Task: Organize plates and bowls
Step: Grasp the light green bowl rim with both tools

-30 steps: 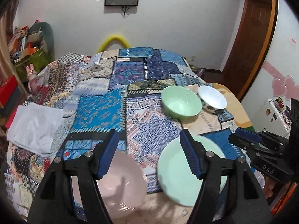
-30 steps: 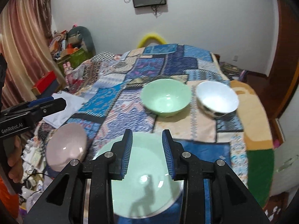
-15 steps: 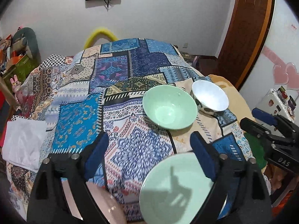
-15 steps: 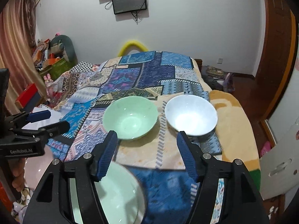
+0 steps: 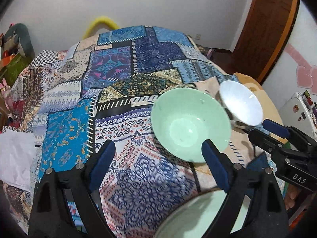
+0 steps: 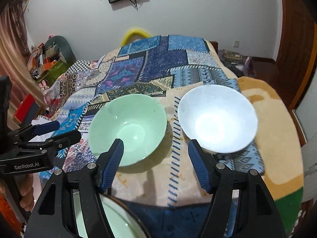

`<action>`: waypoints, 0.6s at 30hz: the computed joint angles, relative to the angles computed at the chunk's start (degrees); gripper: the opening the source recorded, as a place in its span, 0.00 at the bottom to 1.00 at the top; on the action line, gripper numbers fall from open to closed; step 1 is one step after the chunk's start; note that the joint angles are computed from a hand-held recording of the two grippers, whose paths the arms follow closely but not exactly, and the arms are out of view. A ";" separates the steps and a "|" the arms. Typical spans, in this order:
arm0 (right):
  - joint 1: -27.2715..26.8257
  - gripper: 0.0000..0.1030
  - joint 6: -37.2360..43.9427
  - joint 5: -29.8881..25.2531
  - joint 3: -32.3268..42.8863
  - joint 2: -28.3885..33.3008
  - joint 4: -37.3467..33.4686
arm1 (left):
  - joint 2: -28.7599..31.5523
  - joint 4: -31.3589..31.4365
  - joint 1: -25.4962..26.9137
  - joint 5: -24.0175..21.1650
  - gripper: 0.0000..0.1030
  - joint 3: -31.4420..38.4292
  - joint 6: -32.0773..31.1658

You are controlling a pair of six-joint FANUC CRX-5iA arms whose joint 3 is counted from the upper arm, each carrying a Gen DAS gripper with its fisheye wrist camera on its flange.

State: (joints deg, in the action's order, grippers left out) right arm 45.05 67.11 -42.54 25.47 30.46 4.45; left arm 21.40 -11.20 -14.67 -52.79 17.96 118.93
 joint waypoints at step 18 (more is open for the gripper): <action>-1.97 0.28 5.92 -10.00 12.94 8.69 -8.68 | 9.15 4.73 2.51 -3.72 0.35 7.48 -6.13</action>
